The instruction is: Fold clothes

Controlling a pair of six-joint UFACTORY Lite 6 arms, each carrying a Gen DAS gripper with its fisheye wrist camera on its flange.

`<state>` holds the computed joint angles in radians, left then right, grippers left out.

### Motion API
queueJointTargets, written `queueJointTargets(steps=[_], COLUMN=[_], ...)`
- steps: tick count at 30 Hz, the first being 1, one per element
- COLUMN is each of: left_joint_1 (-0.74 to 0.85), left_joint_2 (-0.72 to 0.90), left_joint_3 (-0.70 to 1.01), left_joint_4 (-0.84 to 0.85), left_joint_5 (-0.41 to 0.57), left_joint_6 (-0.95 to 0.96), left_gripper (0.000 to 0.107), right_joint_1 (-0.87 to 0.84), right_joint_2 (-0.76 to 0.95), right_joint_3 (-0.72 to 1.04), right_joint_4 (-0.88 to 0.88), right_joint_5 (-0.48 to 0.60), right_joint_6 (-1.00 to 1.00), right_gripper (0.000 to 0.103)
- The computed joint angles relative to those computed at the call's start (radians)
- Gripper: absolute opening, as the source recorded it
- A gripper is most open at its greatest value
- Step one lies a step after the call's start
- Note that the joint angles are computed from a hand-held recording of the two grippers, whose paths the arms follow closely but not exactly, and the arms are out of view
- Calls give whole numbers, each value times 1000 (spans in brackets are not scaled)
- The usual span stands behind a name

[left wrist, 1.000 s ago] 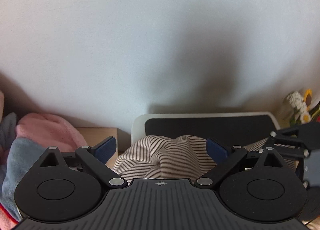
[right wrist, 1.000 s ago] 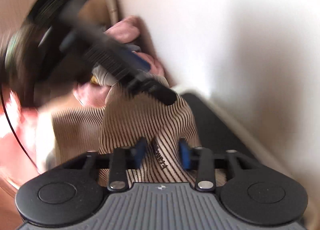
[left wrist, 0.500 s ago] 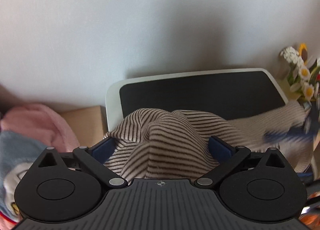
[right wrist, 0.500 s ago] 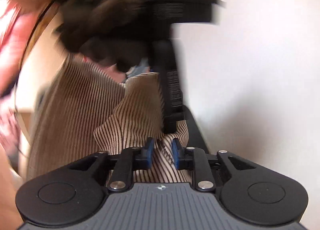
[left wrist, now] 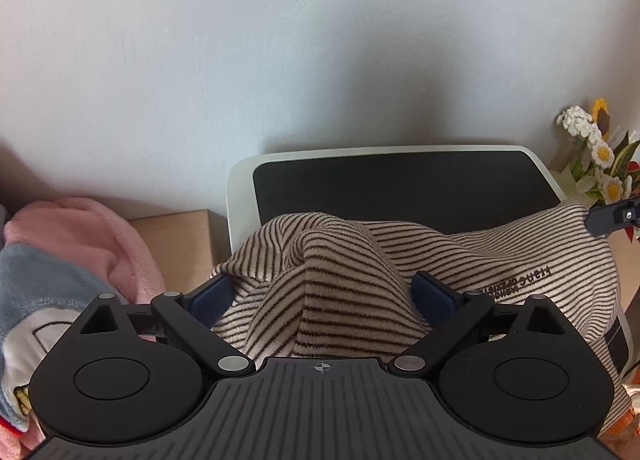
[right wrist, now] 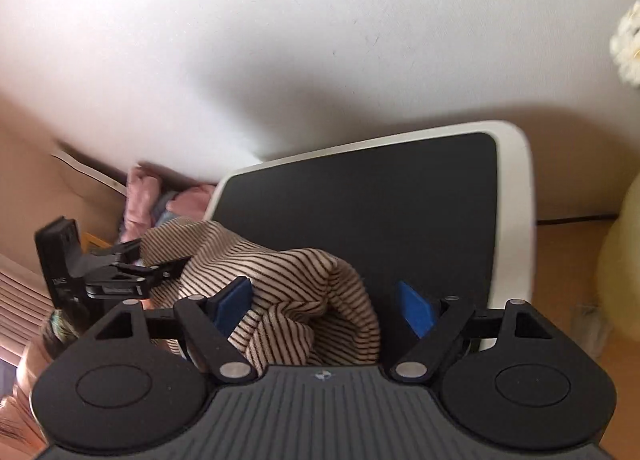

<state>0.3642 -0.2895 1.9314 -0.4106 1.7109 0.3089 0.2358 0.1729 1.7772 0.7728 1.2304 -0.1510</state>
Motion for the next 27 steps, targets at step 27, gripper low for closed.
queueJointTargets(steps=[27], left_joint_1=[-112], left_joint_2=[325], left_joint_3=[325], left_joint_4=[-53], left_joint_5=[-110], left_joint_6=[-319], left_gripper=[99], right_joint_1=[577], right_joint_2=[-704], right_joint_3=[-761], right_joint_4=[-914], right_joint_5=[-871], right_joint_6=[-833], right_gripper=[52])
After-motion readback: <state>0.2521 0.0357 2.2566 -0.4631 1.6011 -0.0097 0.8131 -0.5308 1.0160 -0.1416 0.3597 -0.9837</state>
